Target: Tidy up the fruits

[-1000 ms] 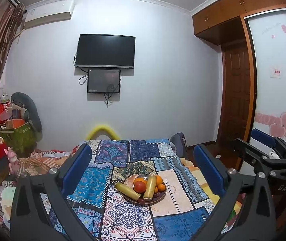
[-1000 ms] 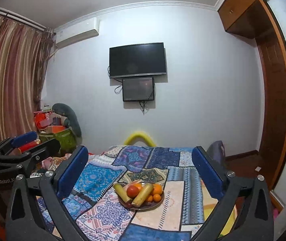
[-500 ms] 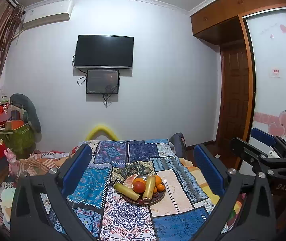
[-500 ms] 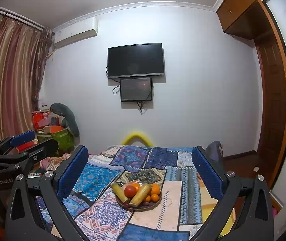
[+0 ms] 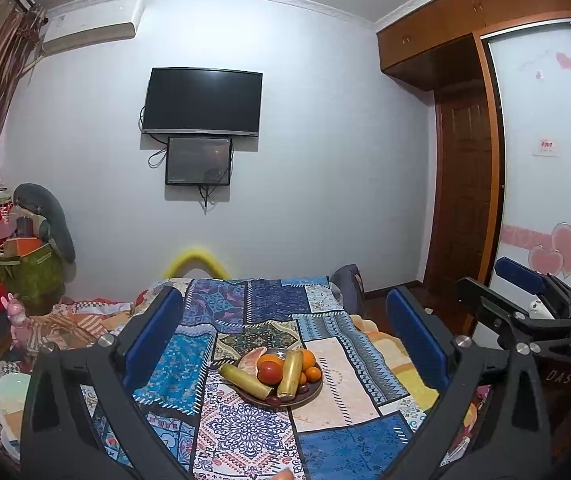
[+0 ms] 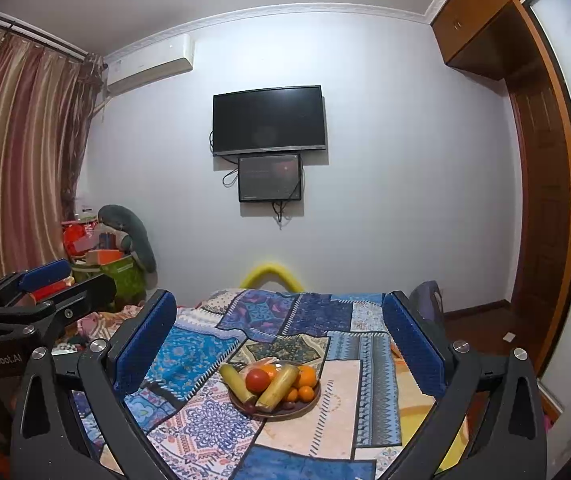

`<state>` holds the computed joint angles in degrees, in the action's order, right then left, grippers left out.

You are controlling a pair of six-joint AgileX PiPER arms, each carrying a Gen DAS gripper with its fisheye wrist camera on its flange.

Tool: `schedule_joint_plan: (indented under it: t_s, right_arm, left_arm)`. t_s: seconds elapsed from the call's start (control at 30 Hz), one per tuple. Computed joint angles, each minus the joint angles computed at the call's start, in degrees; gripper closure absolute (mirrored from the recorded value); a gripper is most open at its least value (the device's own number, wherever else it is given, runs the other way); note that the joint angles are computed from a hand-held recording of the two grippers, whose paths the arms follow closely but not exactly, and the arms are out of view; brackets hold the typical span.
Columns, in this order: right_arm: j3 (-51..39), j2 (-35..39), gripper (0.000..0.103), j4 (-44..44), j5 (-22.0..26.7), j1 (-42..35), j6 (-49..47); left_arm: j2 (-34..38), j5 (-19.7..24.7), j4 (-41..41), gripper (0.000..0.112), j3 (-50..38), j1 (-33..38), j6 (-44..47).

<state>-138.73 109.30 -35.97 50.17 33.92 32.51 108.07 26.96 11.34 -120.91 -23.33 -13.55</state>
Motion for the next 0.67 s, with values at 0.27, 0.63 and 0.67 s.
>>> schedule_joint_plan:
  t_s: [0.27,0.63,0.67]
  right_arm:
    - [-0.47,0.14,0.000,0.05,0.21,-0.20,0.11]
    - [-2.05,0.84,0.000,0.76,1.02,-0.57,-0.65]
    - [-2.30,0.97,0.000,0.96,1.13,-0.62,-0.80]
  left_arm:
    - [0.72,1.16,0.61,0.009,-1.36,-0.41,-0.22]
    - [1.30,1.85,-0.44,0.009,-2.19,-0.36,0.49]
    - [1.54,2.13,-0.68,0.009,-2.58,-0.33,0.65]
